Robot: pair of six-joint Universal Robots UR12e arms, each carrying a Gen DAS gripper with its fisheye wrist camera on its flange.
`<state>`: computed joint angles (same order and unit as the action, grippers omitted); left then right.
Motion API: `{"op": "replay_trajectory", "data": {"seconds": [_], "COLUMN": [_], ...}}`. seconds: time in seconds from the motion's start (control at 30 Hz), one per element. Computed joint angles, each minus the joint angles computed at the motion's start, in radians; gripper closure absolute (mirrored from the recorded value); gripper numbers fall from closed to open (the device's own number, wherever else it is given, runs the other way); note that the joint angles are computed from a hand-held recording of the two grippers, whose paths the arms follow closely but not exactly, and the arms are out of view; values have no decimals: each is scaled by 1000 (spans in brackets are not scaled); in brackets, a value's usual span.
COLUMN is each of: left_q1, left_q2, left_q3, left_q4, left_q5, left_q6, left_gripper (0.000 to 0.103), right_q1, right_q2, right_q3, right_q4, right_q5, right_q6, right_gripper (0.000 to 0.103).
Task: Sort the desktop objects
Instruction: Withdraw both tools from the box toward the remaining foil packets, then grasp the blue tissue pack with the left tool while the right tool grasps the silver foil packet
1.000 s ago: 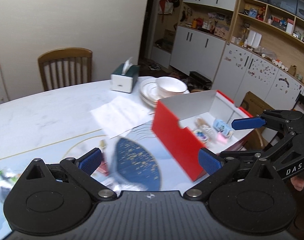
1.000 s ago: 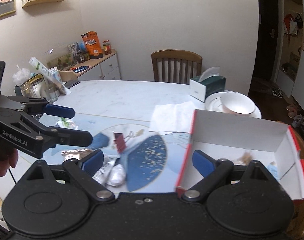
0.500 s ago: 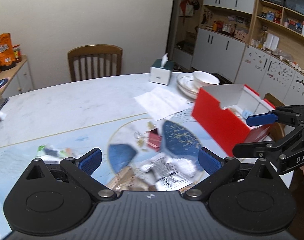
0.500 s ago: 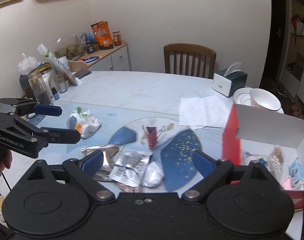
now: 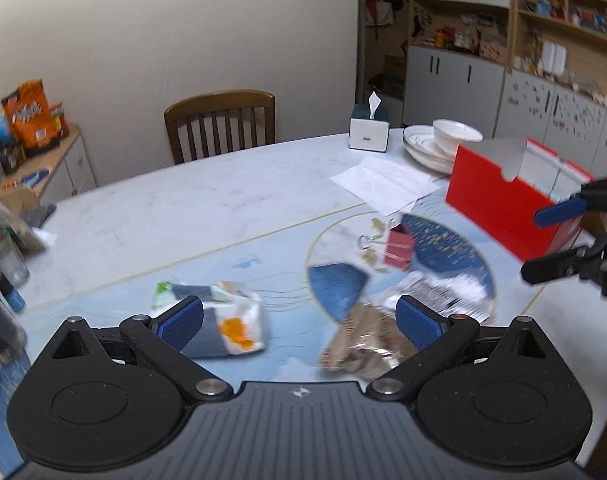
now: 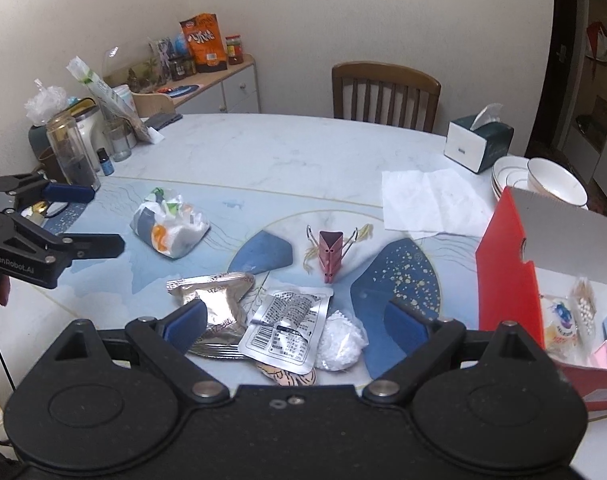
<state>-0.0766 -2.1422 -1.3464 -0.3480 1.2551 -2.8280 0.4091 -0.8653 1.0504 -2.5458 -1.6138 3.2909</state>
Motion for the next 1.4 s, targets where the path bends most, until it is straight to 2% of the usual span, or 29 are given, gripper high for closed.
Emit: {"op": "replay_trajectory", "data": {"seconds": [0.13, 0.27, 0.4, 0.57, 0.77, 0.93, 1.17, 1.23, 1.4], "left_q1": [15, 36, 49, 57, 61, 59, 50, 48, 50], "left_q2": [-19, -44, -77, -125, -177, -201, -224, -232, -241], "left_q3": [15, 51, 97, 172, 263, 300, 329, 339, 354], "left_q4": [9, -33, -78, -146, -283, -343, -377, -385, -411], "left_q5": [-33, -105, -148, -145, -133, -118, -85, -79, -94], "left_q6": [118, 232, 360, 456, 557, 612, 685, 678, 596], "left_gripper": [0, 0, 0, 0, 0, 0, 0, 0, 0], "right_q1": [3, 5, 6, 8, 11, 9, 16, 19, 20], "right_q2": [19, 39, 64, 98, 146, 181, 217, 230, 235], "right_q3": [-26, -58, -97, -149, -226, -287, -356, -382, -384], "right_q4": [27, 64, 105, 158, 247, 320, 384, 417, 437], "right_q5": [-7, -10, -12, -24, -37, -48, -71, -85, -95], "right_q6": [19, 27, 48, 84, 113, 171, 137, 130, 121], "right_gripper": [9, 10, 12, 14, 18, 23, 22, 23, 30]}}
